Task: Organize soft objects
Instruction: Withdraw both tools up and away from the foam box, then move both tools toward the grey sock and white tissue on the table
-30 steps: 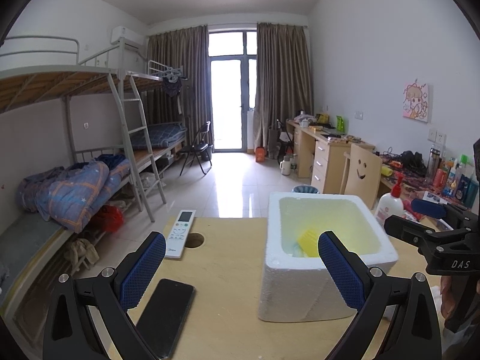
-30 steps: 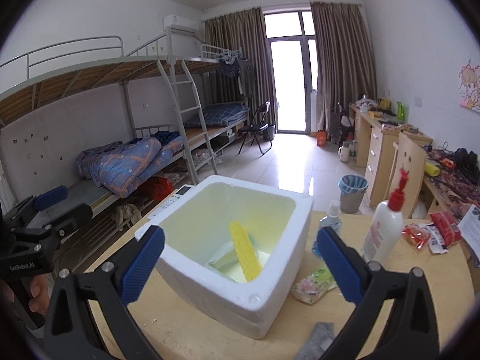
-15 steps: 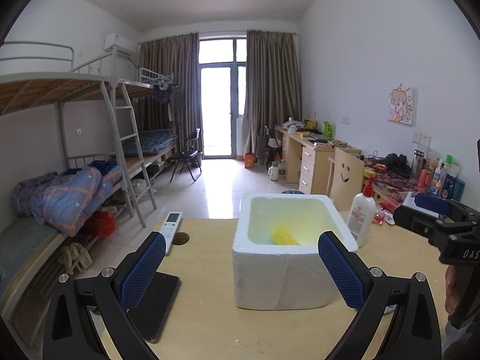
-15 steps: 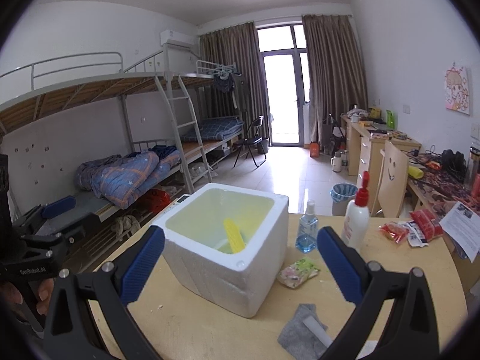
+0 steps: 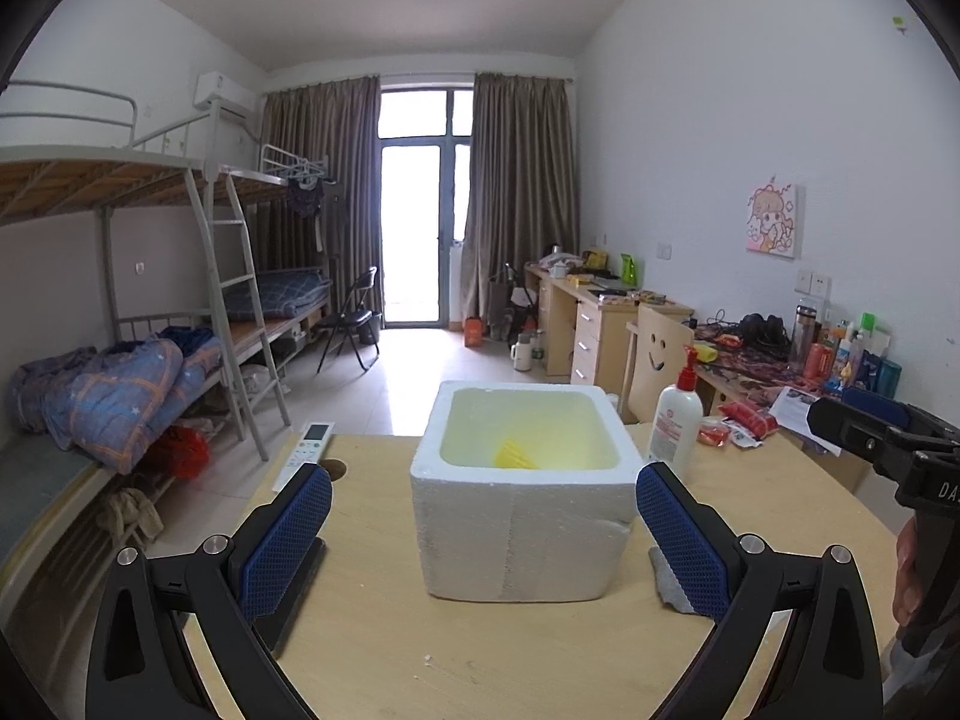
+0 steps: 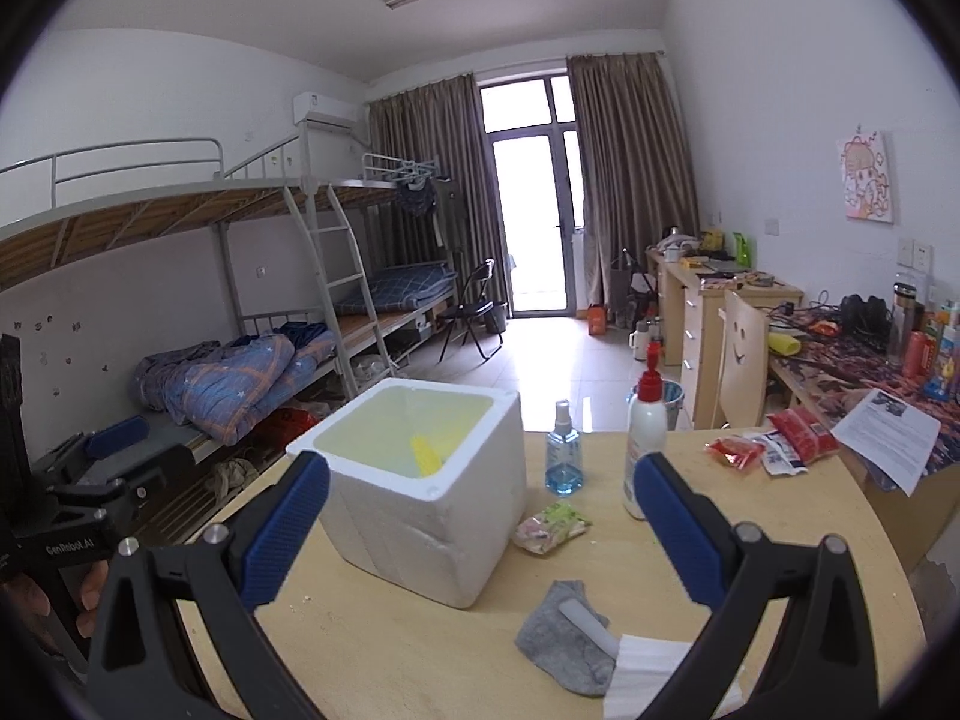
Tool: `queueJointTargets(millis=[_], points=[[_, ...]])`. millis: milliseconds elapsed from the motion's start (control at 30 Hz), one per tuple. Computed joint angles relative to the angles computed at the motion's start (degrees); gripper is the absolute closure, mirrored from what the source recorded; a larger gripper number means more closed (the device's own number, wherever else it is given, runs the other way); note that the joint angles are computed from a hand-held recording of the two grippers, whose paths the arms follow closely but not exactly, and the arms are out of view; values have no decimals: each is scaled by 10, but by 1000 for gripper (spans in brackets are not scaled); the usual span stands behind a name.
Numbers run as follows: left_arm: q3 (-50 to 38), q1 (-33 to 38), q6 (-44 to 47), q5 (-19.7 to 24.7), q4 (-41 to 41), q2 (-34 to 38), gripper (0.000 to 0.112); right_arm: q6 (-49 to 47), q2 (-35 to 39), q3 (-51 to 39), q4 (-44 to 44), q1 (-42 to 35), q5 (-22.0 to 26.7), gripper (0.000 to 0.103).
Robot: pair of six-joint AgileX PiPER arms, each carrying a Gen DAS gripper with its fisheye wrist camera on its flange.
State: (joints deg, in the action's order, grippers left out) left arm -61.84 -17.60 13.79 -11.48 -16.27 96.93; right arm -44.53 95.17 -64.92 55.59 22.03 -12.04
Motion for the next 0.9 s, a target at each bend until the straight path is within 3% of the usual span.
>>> queueJointTargets(millis=[100, 267, 400, 600, 900], points=[[26, -10, 16, -32, -14, -10, 10, 20, -9, 27, -23, 15, -34, 0], [89, -9, -49, -104, 49, -22, 10, 73, -24, 84, -88, 35, -103, 0], [111, -10, -66, -134, 50, -18, 10, 116, -33, 126, -134, 45, -152, 0], [146, -6, -114, -217, 66, 3, 10, 141, -31, 167, -150, 65, -214, 0], [187, -9, -147, -291, 103, 26, 10, 211, -23, 217, -193, 68, -264, 0]])
